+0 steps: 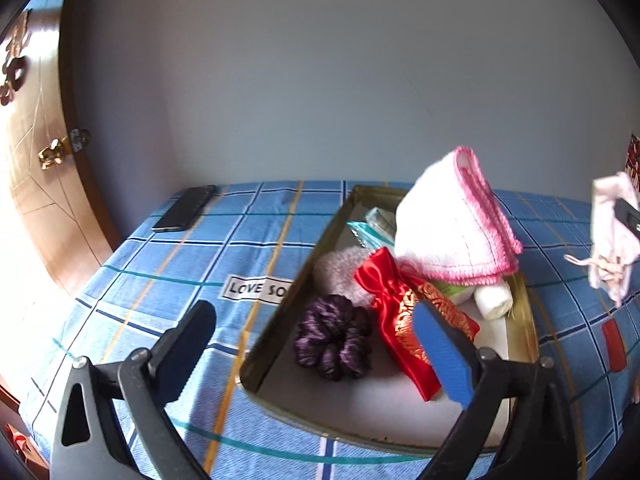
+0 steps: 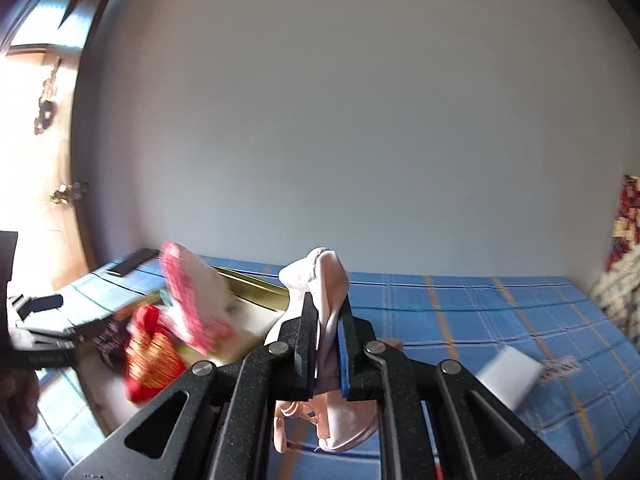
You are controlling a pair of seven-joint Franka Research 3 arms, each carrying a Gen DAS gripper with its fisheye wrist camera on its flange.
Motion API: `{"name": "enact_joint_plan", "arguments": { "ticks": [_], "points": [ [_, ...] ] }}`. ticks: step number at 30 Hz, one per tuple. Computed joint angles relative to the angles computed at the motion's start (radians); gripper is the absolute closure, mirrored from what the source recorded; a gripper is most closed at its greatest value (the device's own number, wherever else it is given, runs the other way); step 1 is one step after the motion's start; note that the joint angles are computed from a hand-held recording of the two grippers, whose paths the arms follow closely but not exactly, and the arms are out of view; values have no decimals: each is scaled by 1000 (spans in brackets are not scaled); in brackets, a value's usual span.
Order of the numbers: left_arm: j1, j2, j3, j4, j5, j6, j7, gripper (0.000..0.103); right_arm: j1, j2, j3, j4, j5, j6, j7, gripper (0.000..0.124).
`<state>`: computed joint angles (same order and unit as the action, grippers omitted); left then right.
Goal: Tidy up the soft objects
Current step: 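Drop the purple scrunchie into the tin with left gripper while right holds pink bag, then lower the light pink drawstring bag into the gold tin and open the right gripper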
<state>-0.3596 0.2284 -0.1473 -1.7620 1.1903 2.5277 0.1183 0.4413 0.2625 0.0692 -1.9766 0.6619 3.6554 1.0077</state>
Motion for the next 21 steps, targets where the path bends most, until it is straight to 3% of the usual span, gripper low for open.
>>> {"name": "enact_joint_plan", "arguments": {
  "ticks": [9,16,21],
  "points": [
    [28,-60,-10,-76,4,-6,-50,1,12,92,30,157,-144,-199,100,115],
    [50,-73,-14,-99,3,-4,-63,1,45,147,0,222,-225,-288,172,115],
    [58,-82,-17,-108,5,-6,-79,1,20,156,30,231,-285,-311,204,115]
  ]
}}
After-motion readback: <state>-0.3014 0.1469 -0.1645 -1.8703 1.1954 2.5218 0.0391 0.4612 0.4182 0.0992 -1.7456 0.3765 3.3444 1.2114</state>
